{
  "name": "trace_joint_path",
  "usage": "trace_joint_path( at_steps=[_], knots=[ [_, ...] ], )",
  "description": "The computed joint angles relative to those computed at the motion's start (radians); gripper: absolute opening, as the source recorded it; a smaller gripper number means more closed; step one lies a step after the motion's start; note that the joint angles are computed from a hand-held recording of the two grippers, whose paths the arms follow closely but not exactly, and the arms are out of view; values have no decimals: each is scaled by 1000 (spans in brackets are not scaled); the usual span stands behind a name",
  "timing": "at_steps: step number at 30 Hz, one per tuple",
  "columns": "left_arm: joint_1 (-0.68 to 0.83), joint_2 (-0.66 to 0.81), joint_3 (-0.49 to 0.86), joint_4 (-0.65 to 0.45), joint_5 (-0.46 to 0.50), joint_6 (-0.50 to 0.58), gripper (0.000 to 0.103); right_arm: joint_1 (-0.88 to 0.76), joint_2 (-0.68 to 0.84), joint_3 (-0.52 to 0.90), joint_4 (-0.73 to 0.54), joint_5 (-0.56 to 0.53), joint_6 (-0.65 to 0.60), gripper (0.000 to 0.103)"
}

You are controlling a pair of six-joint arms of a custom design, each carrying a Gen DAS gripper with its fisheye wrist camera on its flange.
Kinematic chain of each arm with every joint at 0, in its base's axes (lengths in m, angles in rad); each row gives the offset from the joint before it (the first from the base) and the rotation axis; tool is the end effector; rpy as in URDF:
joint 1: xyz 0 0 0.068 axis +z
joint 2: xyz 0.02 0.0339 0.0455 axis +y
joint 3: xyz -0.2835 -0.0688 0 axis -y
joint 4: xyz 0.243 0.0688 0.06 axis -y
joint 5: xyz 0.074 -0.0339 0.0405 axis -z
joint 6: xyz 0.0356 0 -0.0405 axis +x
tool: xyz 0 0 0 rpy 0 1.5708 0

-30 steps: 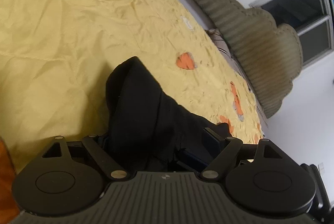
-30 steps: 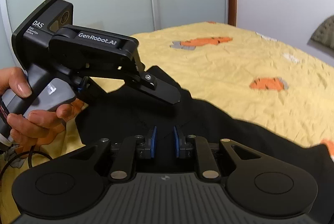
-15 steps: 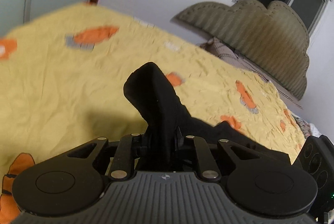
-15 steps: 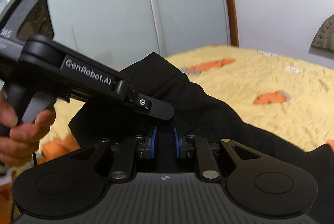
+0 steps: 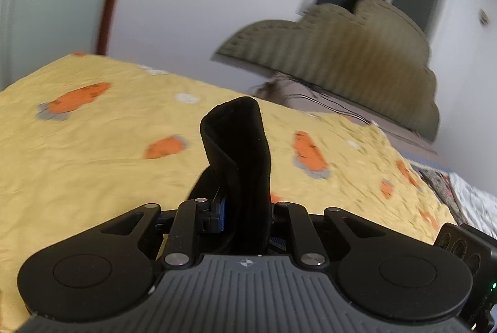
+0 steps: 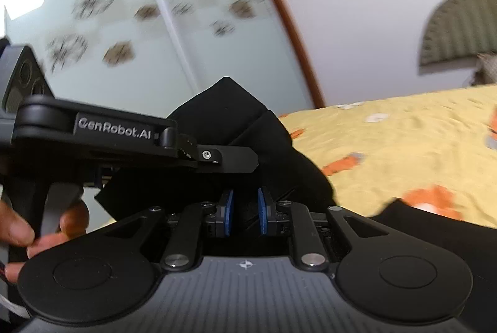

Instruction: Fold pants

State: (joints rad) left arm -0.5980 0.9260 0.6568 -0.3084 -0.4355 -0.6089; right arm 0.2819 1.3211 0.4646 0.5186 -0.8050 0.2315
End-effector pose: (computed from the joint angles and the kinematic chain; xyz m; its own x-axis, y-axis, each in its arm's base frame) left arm 0.1645 -0.0939 0.2753 -0.4950 -0.2902 -0.8190 -0.0790 0.9537 -0.2902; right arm 0.2306 0.0935 0.2112 -0.5040 0.0196 -0.8635 -0.7504 0.4850 0.4490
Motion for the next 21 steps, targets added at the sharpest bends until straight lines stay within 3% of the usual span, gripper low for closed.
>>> trace_joint_path(
  at_steps=[5, 10, 18, 21],
  knots=[
    [-137, 243, 84, 125, -37, -29, 19, -260, 2, -26, -40, -160, -26, 16],
    [-204, 477, 171, 238, -10, -31, 20, -493, 58, -14, -149, -264, -119, 16],
    [-258, 771, 352, 312, 59, -19, 21, -723, 170, 43, -302, -272, -259, 16],
    [-257, 851, 404, 332, 130, -29, 41, -776, 200, 62, -343, -232, -315, 16]
  ],
)
